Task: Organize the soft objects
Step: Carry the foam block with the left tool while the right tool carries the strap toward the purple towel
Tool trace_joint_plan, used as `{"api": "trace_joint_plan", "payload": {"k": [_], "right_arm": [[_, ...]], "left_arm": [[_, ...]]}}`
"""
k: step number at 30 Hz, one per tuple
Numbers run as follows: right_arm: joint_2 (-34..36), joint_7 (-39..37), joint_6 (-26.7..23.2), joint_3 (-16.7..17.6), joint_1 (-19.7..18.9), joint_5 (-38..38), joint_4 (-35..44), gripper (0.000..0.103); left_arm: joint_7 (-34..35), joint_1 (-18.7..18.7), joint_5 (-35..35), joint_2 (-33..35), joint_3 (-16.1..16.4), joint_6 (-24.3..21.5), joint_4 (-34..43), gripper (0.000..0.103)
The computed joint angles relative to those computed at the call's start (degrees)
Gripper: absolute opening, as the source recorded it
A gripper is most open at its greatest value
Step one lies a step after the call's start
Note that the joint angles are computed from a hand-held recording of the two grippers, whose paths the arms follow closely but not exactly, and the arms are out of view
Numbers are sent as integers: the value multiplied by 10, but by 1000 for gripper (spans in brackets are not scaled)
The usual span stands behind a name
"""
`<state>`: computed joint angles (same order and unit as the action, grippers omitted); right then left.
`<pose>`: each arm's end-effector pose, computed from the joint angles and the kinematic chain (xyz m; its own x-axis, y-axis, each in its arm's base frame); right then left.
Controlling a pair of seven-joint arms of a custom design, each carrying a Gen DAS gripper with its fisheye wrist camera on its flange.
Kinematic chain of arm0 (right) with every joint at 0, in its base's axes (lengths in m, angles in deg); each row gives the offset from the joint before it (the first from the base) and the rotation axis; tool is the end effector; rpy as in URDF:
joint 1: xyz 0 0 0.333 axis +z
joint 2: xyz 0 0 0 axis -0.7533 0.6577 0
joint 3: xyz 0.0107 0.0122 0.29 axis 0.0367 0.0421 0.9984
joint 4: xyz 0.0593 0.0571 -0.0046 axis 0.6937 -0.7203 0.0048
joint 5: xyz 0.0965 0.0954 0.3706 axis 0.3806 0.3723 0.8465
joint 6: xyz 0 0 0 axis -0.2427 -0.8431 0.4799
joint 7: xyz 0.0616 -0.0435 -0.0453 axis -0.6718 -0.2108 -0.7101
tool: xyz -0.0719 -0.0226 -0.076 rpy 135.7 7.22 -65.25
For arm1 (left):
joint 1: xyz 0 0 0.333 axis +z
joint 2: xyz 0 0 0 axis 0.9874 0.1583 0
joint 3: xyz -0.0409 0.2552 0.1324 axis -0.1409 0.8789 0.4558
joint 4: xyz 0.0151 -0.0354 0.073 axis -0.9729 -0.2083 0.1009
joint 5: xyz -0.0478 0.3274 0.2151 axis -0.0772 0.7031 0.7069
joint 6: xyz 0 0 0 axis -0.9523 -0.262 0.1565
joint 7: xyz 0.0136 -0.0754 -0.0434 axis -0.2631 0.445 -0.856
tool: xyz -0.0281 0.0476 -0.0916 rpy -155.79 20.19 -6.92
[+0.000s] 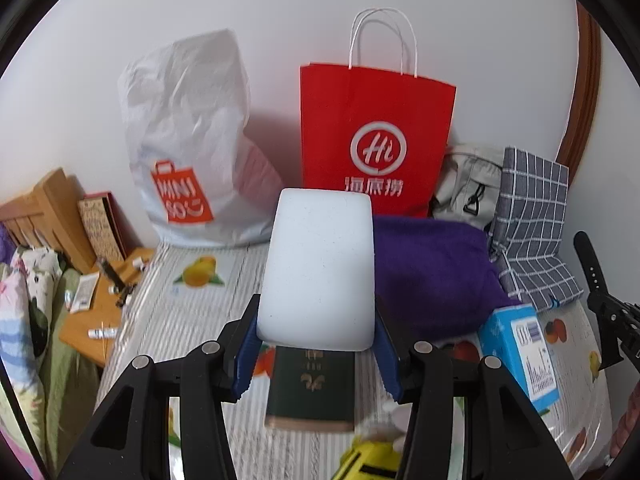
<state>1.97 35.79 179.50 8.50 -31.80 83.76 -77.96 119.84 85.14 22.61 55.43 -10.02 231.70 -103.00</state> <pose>0.5991 0.2082 0.5341 0.4212 -0.9009 -0.1045 -0.6390 -0.2130 -0.7391 0.5671 -0.0126 0.5326 0.2633 -0.9647 0.0047 -0.6553 -0.1825 -0.7330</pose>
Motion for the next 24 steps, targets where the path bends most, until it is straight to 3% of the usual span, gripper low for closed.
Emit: {"api": "trace_joint_plan", "payload": {"k": [3, 7, 11, 17, 24], "right_arm": [[30, -3, -12, 0, 0, 2, 41, 3], [75, -7, -26, -1, 1, 6, 102, 3], [121, -22, -50, 2, -1, 24, 169, 3], [230, -40, -117, 14, -10, 51, 338, 3], [351, -20, -167, -8, 11, -5, 501, 3]], "left_arm": [[12, 1, 9, 25, -1, 0, 32, 48], [67, -2, -56, 57, 3, -1, 72, 48], [56, 1, -36, 89, -1, -13, 116, 48], [57, 7, -42, 154, -3, -32, 190, 48], [78, 24, -89, 246, -12, -50, 284, 48]]}}
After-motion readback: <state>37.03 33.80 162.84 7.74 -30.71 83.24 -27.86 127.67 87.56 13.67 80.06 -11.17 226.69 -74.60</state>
